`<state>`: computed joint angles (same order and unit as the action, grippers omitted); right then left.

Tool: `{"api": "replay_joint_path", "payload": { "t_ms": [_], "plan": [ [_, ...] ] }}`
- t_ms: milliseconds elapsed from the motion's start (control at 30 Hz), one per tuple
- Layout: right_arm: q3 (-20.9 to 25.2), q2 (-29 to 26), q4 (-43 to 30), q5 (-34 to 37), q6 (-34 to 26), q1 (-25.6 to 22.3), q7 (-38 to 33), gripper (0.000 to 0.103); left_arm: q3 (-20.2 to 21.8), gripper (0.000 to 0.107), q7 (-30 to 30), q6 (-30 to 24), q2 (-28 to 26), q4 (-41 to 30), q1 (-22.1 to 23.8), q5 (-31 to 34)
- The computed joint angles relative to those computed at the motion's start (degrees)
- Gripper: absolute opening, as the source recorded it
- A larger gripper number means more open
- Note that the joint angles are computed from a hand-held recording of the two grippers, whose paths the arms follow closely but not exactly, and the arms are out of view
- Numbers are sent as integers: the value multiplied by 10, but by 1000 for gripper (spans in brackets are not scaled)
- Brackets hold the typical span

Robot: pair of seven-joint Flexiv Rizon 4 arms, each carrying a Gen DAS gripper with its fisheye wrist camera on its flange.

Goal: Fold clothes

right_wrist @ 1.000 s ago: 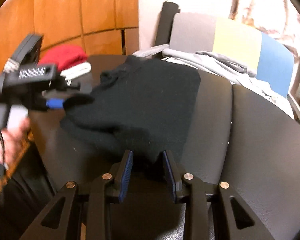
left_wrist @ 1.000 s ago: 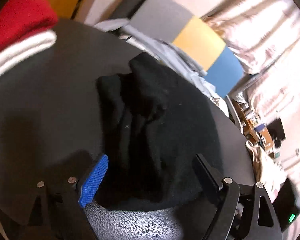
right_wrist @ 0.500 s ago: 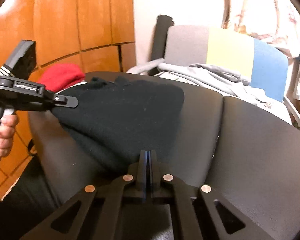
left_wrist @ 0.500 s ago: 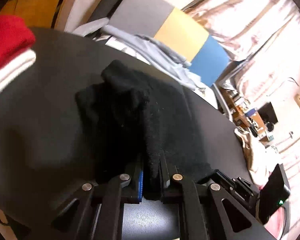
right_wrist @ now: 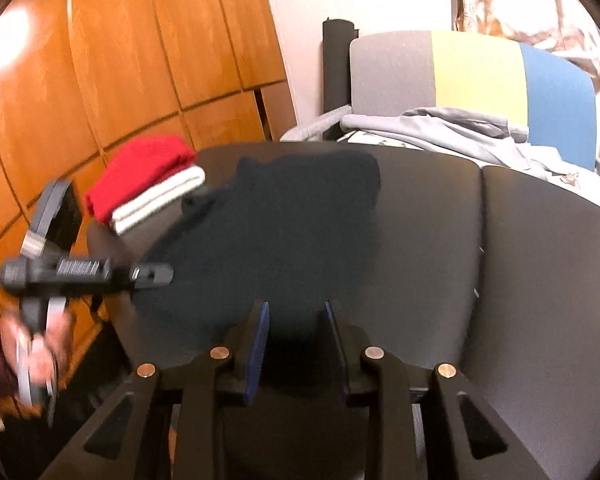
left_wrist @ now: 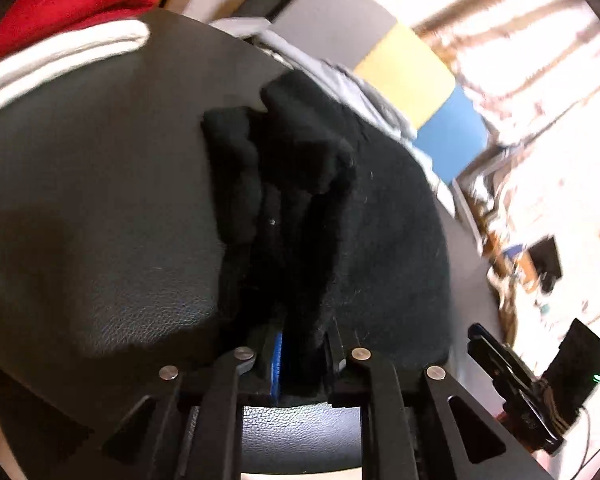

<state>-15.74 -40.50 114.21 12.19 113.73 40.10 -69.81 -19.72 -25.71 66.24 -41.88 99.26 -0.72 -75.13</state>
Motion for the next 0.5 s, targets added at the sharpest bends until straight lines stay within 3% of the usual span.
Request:
{"api": "replay_joint_path", "payload": {
  "t_ms": [100,233,367,500],
  "plan": [
    [-11,-26,-61,-14,-52,-7,27,29,-12,15,65,18,10,14,-2,-55],
    [13,-54,-116,-129,-115,-42,3,33,17,16,46,16,6,15,-18,-4],
    [63,-32,-87,-216,-101,-84,-56,33,18,17,22,37,14,11,-3,11],
    [-43,-15,-47,-159,-49,3,-81,31,6,21,64,112,26,-7,2,-54]
  ]
}}
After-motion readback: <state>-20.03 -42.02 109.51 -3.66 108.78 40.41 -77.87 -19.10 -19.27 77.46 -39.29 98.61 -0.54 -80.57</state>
